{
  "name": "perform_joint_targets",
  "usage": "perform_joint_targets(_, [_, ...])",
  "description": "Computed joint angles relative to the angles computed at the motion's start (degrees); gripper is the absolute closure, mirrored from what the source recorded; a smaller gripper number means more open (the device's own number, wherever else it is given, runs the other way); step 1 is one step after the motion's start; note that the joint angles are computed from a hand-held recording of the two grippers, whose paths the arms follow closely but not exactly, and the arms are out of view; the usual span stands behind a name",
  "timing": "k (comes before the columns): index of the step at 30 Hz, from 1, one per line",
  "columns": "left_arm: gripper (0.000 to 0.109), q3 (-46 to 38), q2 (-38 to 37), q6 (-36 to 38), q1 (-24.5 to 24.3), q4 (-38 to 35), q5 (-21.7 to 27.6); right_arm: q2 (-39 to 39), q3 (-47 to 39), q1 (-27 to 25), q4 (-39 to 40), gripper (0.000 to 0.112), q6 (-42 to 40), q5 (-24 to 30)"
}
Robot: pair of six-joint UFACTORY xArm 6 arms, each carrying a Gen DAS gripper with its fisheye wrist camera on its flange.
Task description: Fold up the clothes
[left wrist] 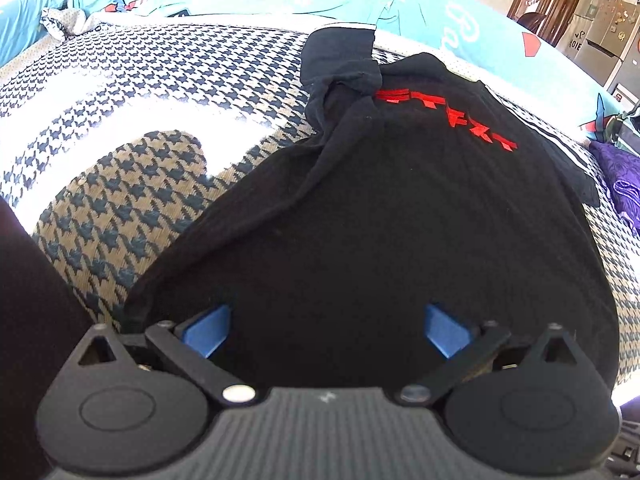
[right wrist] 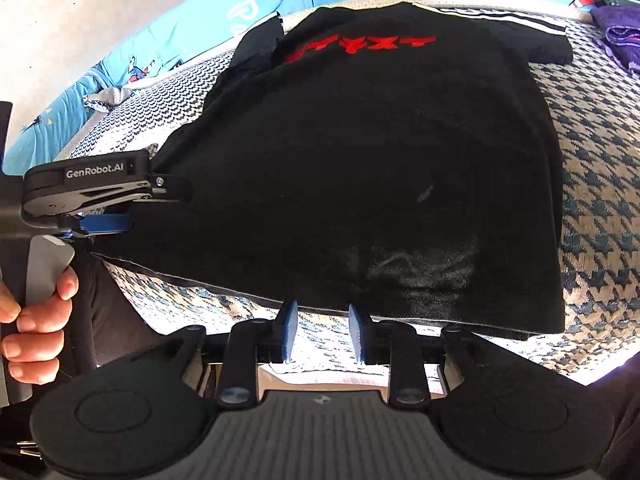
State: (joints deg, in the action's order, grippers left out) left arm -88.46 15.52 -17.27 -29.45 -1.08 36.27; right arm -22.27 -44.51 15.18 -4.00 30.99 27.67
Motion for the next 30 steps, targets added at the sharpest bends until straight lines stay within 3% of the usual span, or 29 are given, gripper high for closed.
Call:
perform_joint_targets(5, [0.006,0.14,-0.22,0.16,-0.12,0.01,0.15,-0.51,0.25,0.34,-5.21,0.085,3.49,-1.2])
perform_joint_targets(10, [0.006,0.12,-0.28,0.13,-0.17,0.2,0.5,1.01,-2.73,2.25,-14.25,0.085,6.63,5.17])
perform_joint_targets(21, [0.006,-0.03,-0.13,0.04,-0.13,0.05,0.96,3.7,-5.88,8.5,-30.79,0.084,-4.99,10.66])
perform_joint_targets(25, [0.006,0.03,-0.15,0.14,-0.08,-0.21,1.02,5.14,-6.06,10.09,-38.94,0.084,-4.33,11.08])
perform_joint_targets(30, [0.006,0.09,-0.19,0.18,-0.02,-0.43,1.0,6.5,-6.48,10.73,-42.04,0.084,-5.44,11.68])
